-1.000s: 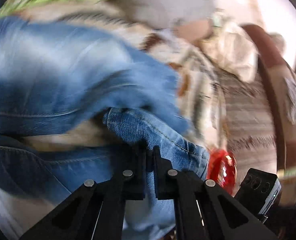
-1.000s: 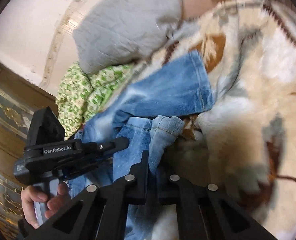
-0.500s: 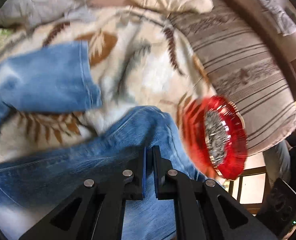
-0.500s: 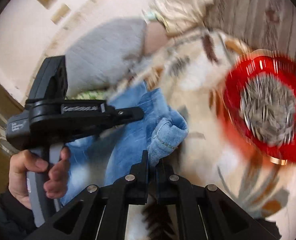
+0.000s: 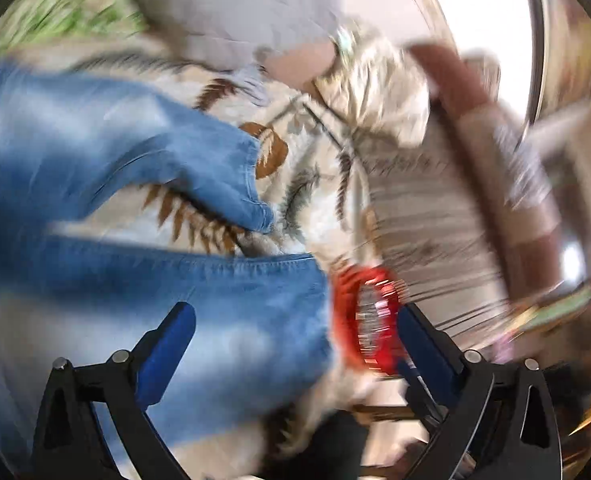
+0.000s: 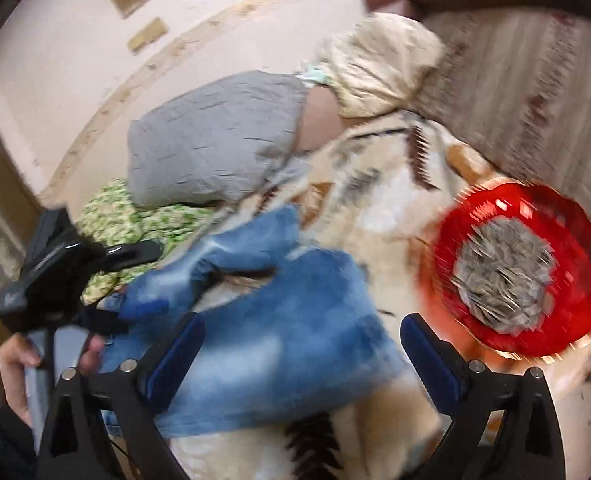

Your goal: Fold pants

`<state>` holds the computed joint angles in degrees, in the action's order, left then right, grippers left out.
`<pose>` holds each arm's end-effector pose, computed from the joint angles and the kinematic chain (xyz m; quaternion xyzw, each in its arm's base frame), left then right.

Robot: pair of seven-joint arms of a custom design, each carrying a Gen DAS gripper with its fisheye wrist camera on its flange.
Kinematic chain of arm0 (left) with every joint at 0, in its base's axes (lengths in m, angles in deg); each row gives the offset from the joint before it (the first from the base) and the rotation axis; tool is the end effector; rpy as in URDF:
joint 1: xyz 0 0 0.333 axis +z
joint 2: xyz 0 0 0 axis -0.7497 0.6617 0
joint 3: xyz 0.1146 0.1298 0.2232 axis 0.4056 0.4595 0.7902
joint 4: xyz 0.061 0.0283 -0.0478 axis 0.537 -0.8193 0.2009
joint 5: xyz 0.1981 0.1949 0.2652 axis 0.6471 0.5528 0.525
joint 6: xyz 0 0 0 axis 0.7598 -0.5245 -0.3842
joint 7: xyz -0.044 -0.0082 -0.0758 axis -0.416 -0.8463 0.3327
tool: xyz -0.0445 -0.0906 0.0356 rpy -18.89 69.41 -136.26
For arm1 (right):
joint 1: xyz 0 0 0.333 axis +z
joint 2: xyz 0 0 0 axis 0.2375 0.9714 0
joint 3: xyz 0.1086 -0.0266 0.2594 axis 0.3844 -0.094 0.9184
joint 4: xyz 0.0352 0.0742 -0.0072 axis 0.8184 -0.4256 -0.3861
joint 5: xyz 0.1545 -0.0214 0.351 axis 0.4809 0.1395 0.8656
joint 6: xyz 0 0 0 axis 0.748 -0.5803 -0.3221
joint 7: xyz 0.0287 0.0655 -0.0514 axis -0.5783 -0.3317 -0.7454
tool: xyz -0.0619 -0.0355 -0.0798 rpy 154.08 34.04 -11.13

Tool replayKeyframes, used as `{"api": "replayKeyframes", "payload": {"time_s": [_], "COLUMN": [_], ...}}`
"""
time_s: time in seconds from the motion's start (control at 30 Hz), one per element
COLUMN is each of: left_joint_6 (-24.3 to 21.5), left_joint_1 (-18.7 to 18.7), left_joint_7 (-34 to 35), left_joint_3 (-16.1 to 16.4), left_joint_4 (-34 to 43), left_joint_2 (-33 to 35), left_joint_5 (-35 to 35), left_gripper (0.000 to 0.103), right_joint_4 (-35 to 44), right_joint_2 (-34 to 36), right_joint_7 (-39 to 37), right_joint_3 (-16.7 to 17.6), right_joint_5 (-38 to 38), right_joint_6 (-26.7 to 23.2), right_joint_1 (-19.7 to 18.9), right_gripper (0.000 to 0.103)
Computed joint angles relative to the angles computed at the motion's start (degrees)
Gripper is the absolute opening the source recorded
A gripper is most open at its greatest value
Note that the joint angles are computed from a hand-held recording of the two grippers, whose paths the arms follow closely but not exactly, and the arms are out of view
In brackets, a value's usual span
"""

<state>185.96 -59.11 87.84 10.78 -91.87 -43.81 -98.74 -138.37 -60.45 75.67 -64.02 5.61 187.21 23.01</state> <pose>0.5238 -0.2045 0.5364 0.6100 -0.6485 0.4149 0.1876 0.3728 0.1706 0.5244 -0.5125 0.7153 -0.1753 0.4415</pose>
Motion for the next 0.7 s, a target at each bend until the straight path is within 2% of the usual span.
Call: {"api": "replayKeyframes", "payload": {"time_s": [0.03,0.1,0.13,0.23,0.27,0.3,0.4,0.47,0.57,0.63,0.7], "left_joint_6": [0.66,3.66,4.17,1.81,0.69,0.43,-0.46,0.67,5.67,7.81,9.51], "left_joint_1": [0.63,1.59,1.96,2.94,3.28,3.5,4.0,3.9,2.93,2.59,2.16], "left_joint_7": [-0.83,-2.92,-3.69,-5.28,-6.41,-6.63,-8.71,-8.78,-9.41,-9.93,-12.46], "left_joint_3": [0.6,0.94,1.35,2.85,2.95,2.69,1.13,-0.32,-2.86,-4.35,-5.55], "left_joint_4": [-1.37,-2.72,-2.89,-0.2,1.59,2.6,7.03,8.51,9.71,11.37,13.93], "left_joint_2": [-1.11,-2.62,-2.9,-0.65,0.83,2.07,6.4,8.46,11.94,15.12,18.65], "left_joint_5": [-0.33,3.41,4.56,3.95,3.66,3.19,2.47,1.52,-0.3,-2.33,-1.14], "left_gripper": [0.103,0.103,0.103,0.103,0.103,0.103,0.103,0.103,0.103,0.103,0.103], "right_joint_4": [1.42,4.67,7.01,13.55,16.56,18.83,26.06,31.2,41.21,49.9,56.96], "right_joint_2": [1.88,5.8,8.53,15.64,17.96,19.53,24.74,28.21,35.79,42.76,48.59], "right_joint_7": [-1.14,-4.48,-7.27,-17.26,-22.98,-24.96,-31.02,-34.47,-44.94,-49.4,-50.49], "right_joint_3": [-0.65,-2.94,-5.7,-15.12,-19.03,-21.34,-22.25,-22.71,-24.78,-24.76,-23.73], "right_joint_5": [-0.21,-0.28,0.67,8.14,13.62,15.07,18.58,21.77,35.68,44.27,47.52], "right_joint_6": [0.29,0.71,0.43,-1.26,-3.11,-4.74,-8.7,-12.12,-18.35,-24.98,-30.15], "right_joint_1": [0.73,2.74,5.32,14.43,18.39,20.35,19.83,19.32,18.7,15.85,12.77], "right_gripper": [0.1,0.1,0.1,0.1,0.1,0.1,0.1,0.1,0.099,0.097,0.09]}}
